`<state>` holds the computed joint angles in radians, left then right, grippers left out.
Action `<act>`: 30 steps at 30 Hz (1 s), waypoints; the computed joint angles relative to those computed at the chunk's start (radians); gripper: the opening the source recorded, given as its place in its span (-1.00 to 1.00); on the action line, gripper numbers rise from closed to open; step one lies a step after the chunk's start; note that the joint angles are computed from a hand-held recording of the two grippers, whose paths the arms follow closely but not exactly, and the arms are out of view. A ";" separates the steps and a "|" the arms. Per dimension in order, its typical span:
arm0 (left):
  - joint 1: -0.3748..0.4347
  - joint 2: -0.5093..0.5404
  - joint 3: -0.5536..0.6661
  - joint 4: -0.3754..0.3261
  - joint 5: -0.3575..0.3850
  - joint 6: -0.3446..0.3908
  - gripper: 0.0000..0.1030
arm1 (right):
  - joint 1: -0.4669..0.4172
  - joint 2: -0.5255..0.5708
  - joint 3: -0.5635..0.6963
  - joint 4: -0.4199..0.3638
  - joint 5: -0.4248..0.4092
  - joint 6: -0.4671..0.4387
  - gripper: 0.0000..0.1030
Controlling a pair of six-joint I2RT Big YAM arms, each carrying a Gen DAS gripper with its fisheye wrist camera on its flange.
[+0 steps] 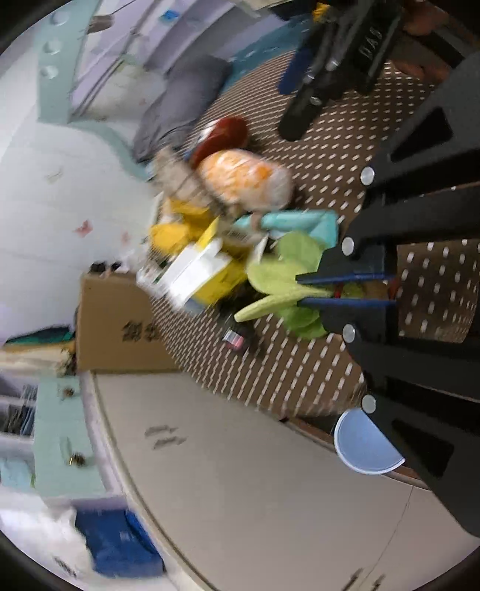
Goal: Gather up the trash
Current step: 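Grasp the orange-and-white snack bag with the right gripper while the left holds the leaf toy, then carry the leaf toy and snack bag with both grippers over the blue bin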
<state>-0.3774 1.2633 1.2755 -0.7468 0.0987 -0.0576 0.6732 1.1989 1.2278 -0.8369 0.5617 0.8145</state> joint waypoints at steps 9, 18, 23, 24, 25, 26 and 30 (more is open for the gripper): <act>0.044 0.019 0.031 0.081 -0.085 -0.060 -0.88 | -0.073 0.092 0.064 0.054 -0.111 0.024 0.88; 0.036 0.032 0.043 0.074 -0.121 -0.061 -0.88 | -0.143 0.093 0.037 0.103 -0.279 0.077 -0.21; 0.019 0.011 0.048 0.059 -0.134 -0.076 -0.88 | -0.120 0.000 -0.028 0.132 -0.273 0.076 -0.28; 0.017 0.006 0.047 0.057 -0.136 -0.075 -0.88 | -0.113 -0.013 -0.033 0.132 -0.267 0.076 -0.28; 0.011 -0.005 0.041 0.058 -0.138 -0.077 -0.88 | -0.105 -0.027 -0.038 0.129 -0.262 0.076 -0.28; 0.008 -0.014 0.037 0.059 -0.139 -0.079 -0.88 | -0.096 -0.041 -0.042 0.125 -0.256 0.078 -0.28; -0.006 -0.050 0.021 0.055 -0.144 -0.091 -0.88 | -0.039 -0.070 -0.038 0.097 -0.215 0.078 -0.28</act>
<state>-0.3836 1.2130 1.2960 -0.6919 -0.0449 -0.1483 0.6345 1.1288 1.1901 -0.7397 0.3469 0.8928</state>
